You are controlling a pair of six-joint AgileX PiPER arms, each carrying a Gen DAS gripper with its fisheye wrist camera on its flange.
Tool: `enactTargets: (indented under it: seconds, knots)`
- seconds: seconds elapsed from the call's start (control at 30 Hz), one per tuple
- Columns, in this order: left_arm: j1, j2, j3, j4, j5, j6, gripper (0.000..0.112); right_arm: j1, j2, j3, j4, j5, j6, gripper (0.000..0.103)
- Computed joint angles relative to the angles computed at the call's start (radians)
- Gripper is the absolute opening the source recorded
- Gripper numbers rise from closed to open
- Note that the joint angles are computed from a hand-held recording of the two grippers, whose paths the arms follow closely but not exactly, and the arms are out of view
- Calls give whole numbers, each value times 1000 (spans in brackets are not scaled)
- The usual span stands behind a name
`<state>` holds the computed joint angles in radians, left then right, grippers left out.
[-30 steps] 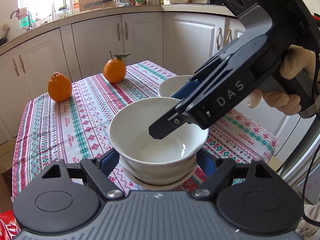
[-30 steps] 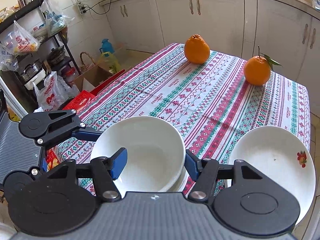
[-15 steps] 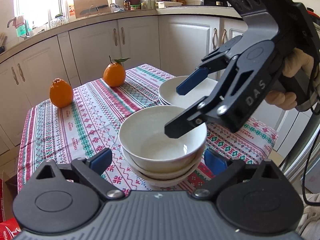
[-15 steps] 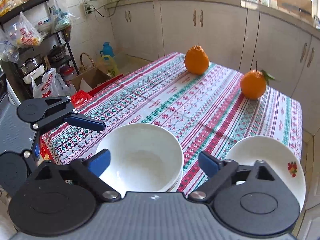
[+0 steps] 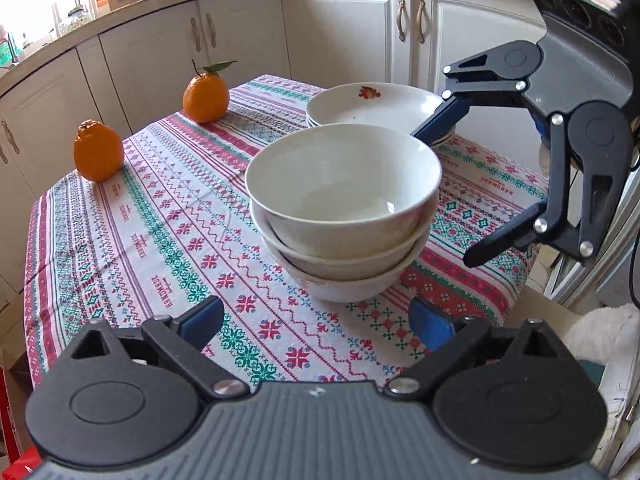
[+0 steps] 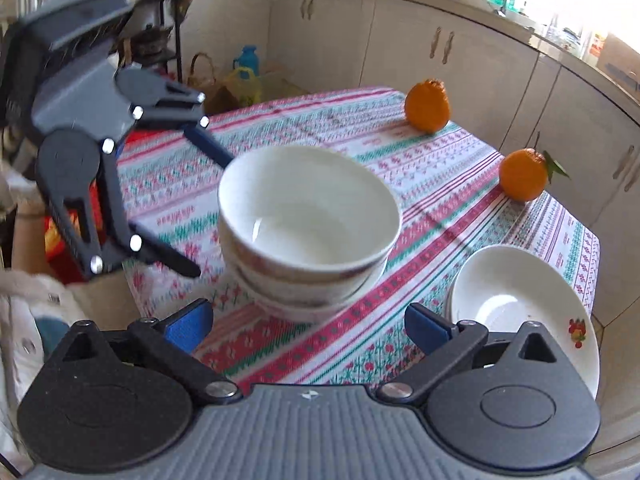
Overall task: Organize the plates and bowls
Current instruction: 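Grip the bowl stack from opposite sides with the left and right tools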
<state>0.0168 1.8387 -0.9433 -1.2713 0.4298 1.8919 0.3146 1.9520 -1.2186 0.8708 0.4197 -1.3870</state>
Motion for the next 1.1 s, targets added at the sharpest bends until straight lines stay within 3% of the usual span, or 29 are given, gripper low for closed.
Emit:
enactTargets:
  seconds: [0.17, 0.37, 0.7, 1.1]
  knots:
    - [-5, 78, -83, 107, 43, -49, 97, -4, 66, -42, -10, 6, -38, 103]
    - [14, 150, -204, 249, 155, -116, 95, -22, 138, -154, -24, 100, -83, 103]
    - [32, 243, -388, 398, 337, -183, 86, -32, 238, -346, -154, 263, -16, 103]
    - [39, 290, -459, 421, 400, -194, 81, -35, 290, -469, -196, 380, 31, 93]
